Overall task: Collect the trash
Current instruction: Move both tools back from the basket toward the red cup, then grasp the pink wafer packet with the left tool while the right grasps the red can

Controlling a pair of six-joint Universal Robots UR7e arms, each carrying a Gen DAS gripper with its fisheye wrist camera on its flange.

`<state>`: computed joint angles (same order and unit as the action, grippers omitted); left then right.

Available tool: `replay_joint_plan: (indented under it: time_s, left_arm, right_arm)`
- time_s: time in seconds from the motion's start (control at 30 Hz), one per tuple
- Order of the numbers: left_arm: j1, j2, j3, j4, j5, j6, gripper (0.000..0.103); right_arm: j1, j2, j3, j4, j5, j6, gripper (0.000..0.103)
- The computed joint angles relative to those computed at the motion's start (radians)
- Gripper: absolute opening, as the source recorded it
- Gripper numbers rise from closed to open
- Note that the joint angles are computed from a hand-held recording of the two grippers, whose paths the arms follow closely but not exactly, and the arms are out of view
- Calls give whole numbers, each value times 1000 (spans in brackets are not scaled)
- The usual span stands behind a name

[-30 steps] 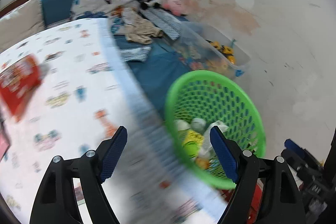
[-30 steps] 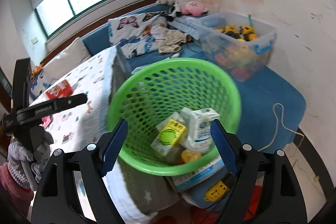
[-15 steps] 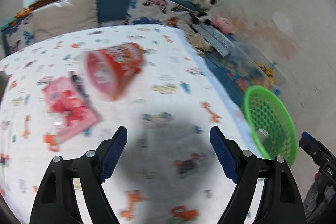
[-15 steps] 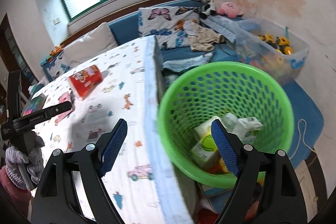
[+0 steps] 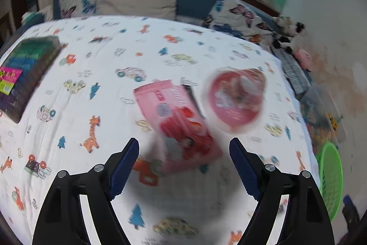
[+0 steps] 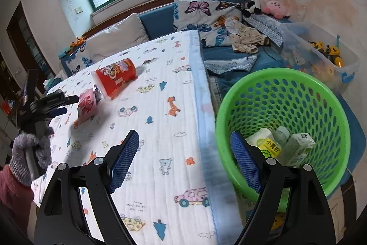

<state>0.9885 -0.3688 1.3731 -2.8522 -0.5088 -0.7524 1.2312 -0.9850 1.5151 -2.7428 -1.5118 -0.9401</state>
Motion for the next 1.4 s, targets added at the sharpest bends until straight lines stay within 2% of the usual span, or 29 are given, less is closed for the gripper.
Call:
replay_joint_plan:
  time_s: [0.13,0.33,0.5,0.7,0.93,1.1,1.27,1.4]
  left_arm:
    - [30,-7,-20,27,-51,-17,82]
    - [49,11,-73,81,-72,-29,83]
    - [57,30,-116,157,-67,-48,84]
    - [71,50,-157,188,-83,-35,85]
    - [77,63,-179,220,-68,-20,85]
    - [76,51,-159,222,-52,-11,67]
    - [73,17,-92,144,-62,3,46]
    - [65,-9,-34,79,-61,25,33]
  right_arm:
    - [6,11,-10,13,-5,0,82]
    - [15,28,-26,29,-18,0,82]
    - [26,41,-38,38,-30,-4,82]
    - [44,61,-50,49,-48,-10,82]
    - [69,97,-78,68,-82,-13,82]
    - [88,120,-106,102,-97,-4,82]
    - [118,159,-157,168,-112,17,82]
    - [143,197,-217,250,-110,66,76]
